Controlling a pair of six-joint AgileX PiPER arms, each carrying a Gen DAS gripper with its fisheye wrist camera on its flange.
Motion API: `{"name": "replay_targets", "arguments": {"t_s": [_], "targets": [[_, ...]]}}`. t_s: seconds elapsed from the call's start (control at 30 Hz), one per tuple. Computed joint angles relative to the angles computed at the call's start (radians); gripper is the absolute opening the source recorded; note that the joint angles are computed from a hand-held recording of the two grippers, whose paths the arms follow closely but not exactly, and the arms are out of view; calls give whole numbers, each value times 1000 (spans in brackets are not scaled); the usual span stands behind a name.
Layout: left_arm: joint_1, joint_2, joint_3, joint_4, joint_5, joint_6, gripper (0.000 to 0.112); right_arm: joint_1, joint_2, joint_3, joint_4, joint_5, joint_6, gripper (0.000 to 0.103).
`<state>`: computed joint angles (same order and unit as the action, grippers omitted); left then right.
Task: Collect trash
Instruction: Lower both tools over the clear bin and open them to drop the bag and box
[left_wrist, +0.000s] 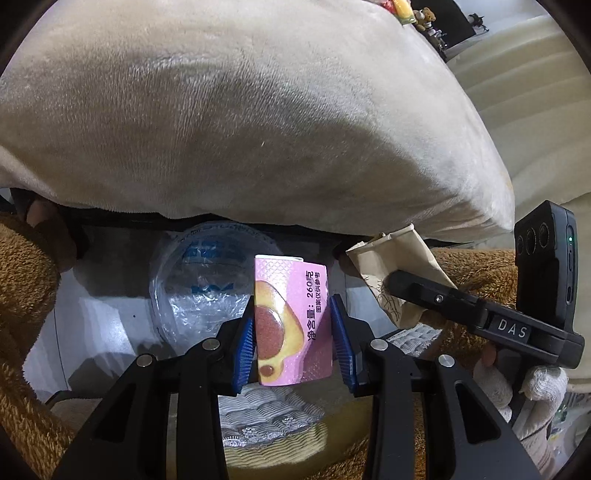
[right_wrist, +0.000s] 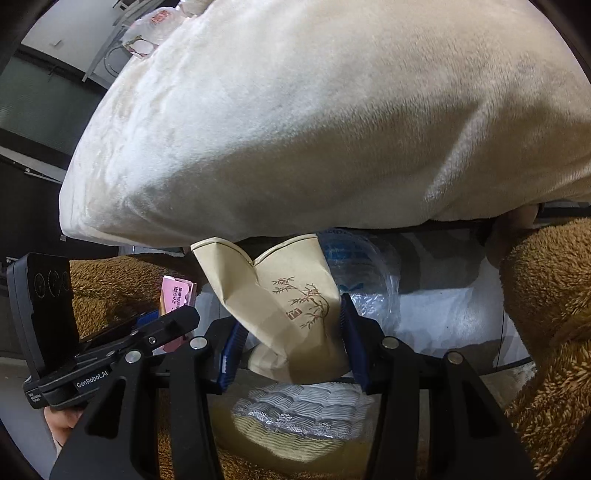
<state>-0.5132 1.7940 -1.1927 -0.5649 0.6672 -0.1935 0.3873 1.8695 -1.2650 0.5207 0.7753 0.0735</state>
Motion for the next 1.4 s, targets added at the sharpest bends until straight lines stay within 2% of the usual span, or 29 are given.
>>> {"name": "replay_targets", "arguments": {"t_s": [0.17, 0.43, 0.7, 0.77, 0.8, 0.87, 1.03, 1.17, 1.3, 1.4], "targets": [[-13, 52, -52, 69, 55, -54, 37, 0, 37, -24, -11, 21, 27, 48], [-24, 70, -79, 124, 112, -93, 37, 11, 94, -103, -23, 74, 79, 48], [-37, 94, -114, 148, 138, -103, 38, 7, 112, -117, -17, 81, 68, 49], [-47, 105, -139, 174, 164, -122, 42, -4, 113, -106, 31, 76, 39, 60], [-55, 111, -153, 202, 176, -144, 56, -10, 110, -98, 43, 69, 32, 69], [-61, 103, -155, 233, 173, -179, 63, -16, 106, -94, 36, 65, 46, 72], [-38, 83, -127, 199, 157, -164, 63, -32, 89, -71, 64, 51, 27, 72], [-50, 67, -131, 232, 149, -183, 63, -21, 64, -59, 49, 26, 28, 72], [-67, 23, -104, 281, 106, -215, 63, -3, 9, -19, 28, -30, 15, 72], [-73, -39, -55, 297, 43, -208, 63, 17, -65, 40, 30, -107, -40, 72]]}}
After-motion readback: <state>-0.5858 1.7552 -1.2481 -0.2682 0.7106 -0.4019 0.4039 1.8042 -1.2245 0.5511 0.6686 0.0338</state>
